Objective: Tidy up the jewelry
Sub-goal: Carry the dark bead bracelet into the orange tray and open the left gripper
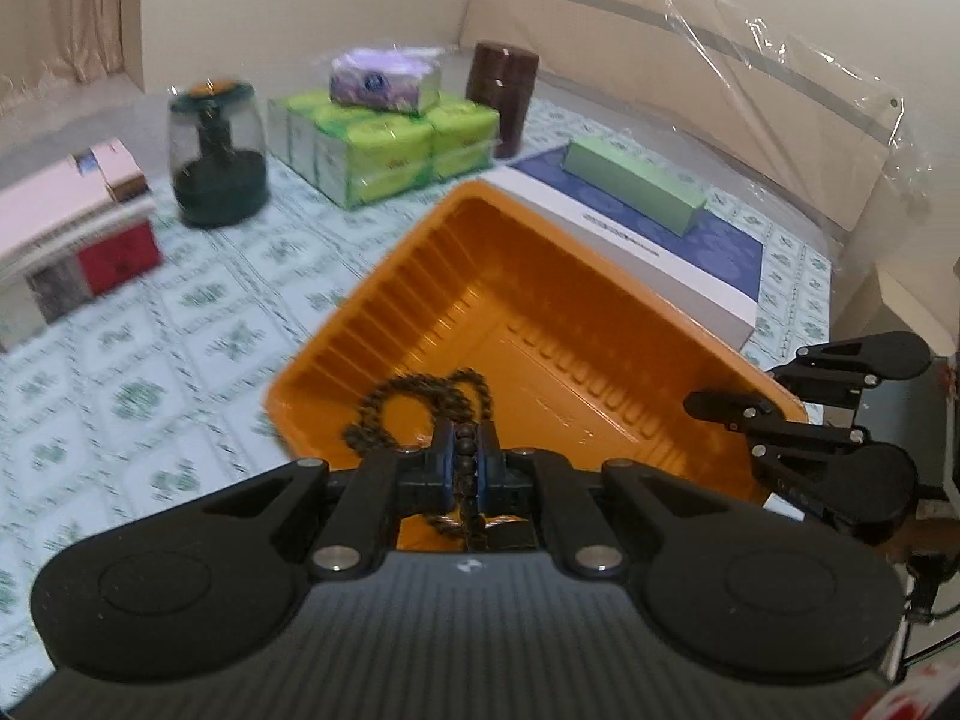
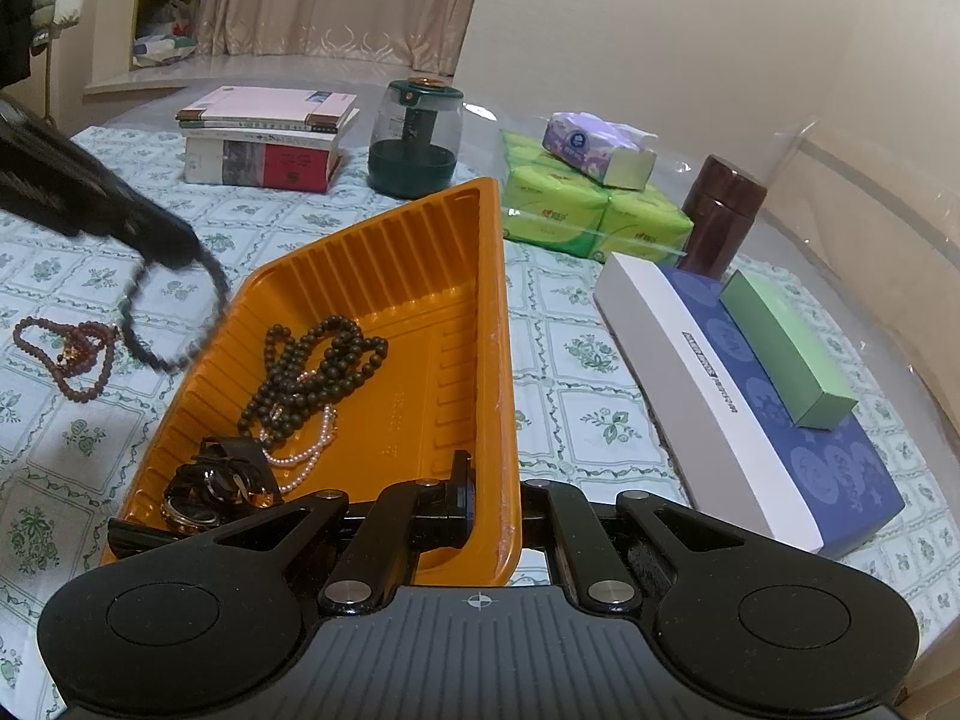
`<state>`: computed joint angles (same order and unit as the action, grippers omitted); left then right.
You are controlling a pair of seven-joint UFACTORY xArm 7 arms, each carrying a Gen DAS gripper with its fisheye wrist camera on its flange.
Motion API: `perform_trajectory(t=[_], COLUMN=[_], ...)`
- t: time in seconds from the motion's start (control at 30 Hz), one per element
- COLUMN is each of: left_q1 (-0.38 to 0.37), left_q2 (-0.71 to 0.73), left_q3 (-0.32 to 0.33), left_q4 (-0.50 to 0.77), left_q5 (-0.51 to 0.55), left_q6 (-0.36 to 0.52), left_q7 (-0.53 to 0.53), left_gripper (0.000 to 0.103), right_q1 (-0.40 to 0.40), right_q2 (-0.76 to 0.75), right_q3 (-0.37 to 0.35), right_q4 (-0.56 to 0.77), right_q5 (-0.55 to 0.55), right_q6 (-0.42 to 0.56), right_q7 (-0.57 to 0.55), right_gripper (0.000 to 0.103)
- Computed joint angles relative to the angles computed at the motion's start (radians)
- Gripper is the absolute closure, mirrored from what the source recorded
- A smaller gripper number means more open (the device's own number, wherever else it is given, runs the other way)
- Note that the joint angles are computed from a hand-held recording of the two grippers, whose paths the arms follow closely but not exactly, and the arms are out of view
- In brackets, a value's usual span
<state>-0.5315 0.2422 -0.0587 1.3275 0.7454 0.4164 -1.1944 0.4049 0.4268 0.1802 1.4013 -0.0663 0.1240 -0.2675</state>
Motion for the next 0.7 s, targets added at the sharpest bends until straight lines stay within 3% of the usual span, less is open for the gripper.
perform_trajectory(t=[0.23,0.33,0.4,0.53,0.7], left_q1=[-0.018,-0.040,-0.052,-0.042,0.014], left_q2=[0.086,0.086,0.065,-0.018,-0.197], left_q3=[0.015,0.046,0.067,0.079,0.062], left_q4=[0.073,0.072,0.055,-0.023,-0.215], left_q5=[-0.063,-0.048,-0.015,0.072,0.178], left_q6=[-0.017,-0.044,-0.058,-0.039,0.029], left_q7=[0.034,-0.006,-0.045,-0.133,-0.279], left_gripper=[0.097,0.079,0.077,0.077,0.076], right_q1=[-0.001,0.000,-0.002,-0.005,-0.004], right_q2=[0.002,0.003,0.002,0.000,-0.001], right_q3=[0.001,-0.001,0.002,0.004,0.003], right_q4=[0.002,0.005,0.002,-0.001,-0.002], right_q5=[0.006,0.006,0.007,0.010,0.009], right_q6=[0.000,0.001,-0.001,-0.005,-0.007], right_q7=[0.002,0.005,0.004,0.003,0.002], right_gripper=[0.098,0.098,0.098,0.098,0.098])
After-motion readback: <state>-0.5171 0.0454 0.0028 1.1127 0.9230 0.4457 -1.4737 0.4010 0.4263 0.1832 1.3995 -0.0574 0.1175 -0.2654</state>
